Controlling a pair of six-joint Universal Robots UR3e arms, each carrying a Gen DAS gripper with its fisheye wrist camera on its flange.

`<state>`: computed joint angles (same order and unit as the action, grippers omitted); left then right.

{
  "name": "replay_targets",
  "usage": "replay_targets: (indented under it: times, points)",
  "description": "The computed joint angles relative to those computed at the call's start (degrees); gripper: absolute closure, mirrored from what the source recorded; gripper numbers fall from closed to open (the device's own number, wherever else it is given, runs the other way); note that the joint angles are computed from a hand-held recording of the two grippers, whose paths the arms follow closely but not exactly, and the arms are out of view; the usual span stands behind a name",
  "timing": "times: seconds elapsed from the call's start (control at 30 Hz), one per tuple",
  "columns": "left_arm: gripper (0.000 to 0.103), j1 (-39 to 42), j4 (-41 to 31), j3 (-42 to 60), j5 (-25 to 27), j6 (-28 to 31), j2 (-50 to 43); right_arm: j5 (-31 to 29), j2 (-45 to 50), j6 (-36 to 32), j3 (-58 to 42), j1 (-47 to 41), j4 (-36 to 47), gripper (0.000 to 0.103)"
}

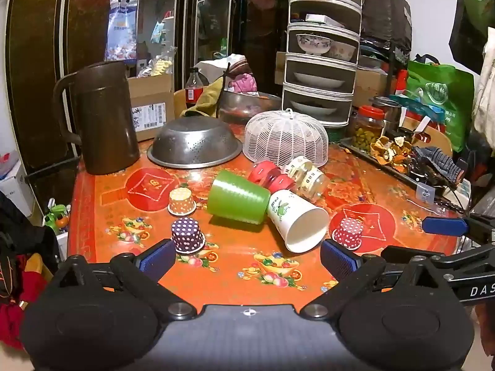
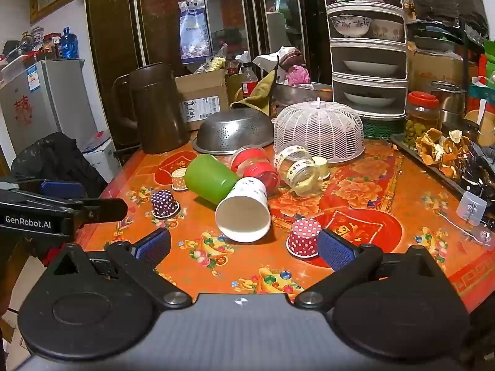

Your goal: Flip cup upright

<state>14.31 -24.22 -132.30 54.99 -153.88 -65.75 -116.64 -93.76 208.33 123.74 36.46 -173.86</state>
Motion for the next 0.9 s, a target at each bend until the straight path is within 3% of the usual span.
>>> replay_targets:
  times: [0.33, 0.9]
  points:
    - [0.002, -0.9, 0.0, 0.3, 1.4, -0.5, -0.3, 0.8, 1.6, 0.8, -0.8, 0.0, -1.5, 0.001]
    - [0.002, 1.4, -2.1, 0.3, -0.5, 0.1, 0.7, 1.9, -0.6, -0.1, -0.2, -0.6, -0.6, 0.001]
